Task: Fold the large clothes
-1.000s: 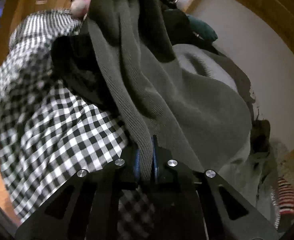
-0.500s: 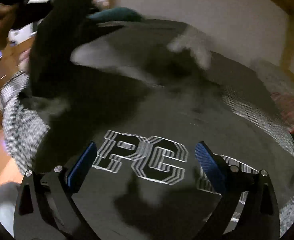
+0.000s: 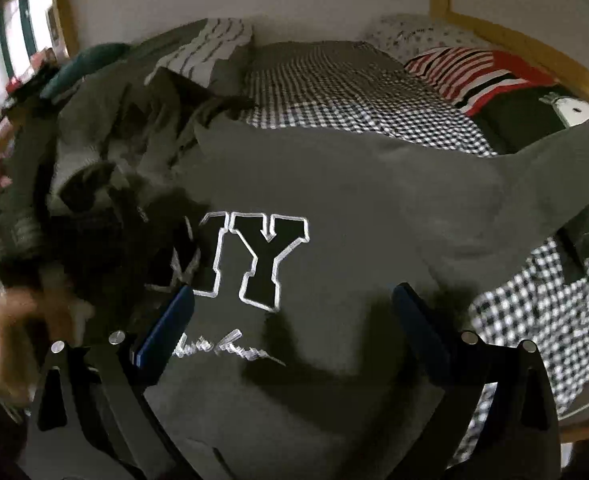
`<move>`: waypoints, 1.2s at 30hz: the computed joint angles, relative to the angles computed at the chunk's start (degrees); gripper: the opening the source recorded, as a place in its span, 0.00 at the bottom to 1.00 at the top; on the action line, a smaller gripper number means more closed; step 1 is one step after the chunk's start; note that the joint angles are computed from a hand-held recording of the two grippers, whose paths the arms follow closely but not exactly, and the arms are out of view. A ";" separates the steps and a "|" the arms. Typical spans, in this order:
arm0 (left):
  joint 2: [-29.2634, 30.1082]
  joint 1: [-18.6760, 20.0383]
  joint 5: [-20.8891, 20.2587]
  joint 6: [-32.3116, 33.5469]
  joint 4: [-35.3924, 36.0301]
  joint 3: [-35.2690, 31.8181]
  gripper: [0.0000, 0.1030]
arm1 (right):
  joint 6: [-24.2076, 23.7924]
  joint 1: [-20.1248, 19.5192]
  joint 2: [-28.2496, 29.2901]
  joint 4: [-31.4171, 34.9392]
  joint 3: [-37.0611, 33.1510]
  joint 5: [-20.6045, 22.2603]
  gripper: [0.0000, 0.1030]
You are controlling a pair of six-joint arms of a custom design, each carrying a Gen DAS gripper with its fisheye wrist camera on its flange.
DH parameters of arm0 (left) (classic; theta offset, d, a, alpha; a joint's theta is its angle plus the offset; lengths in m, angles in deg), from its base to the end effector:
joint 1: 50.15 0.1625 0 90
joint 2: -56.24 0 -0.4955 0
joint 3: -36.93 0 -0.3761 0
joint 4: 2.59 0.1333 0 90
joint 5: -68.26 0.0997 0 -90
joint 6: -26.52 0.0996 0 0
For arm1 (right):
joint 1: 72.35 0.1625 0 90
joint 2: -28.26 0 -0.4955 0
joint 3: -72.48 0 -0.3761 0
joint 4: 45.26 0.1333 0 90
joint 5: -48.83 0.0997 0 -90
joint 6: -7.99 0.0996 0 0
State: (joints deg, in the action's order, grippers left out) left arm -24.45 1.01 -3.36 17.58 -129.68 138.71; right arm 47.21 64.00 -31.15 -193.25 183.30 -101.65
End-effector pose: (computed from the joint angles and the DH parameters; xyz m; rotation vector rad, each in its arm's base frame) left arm -0.2185 -0.5340 0.4528 0.6864 2.8271 -0.5643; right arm 0.4601 -0.3745 0.2577 0.0647 -2.2504 0.9859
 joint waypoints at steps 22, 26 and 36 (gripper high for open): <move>-1.63 14.46 10.79 2.28 17.35 -19.48 0.94 | -2.15 -8.13 6.79 5.43 -10.37 17.81 0.62; -1.77 16.12 7.57 2.55 12.82 -19.15 0.62 | -8.63 -7.21 6.57 -0.01 -9.34 18.86 0.23; -1.93 15.42 6.63 -1.56 8.60 -20.63 0.54 | -9.27 -8.83 6.42 -6.54 -12.99 19.16 0.19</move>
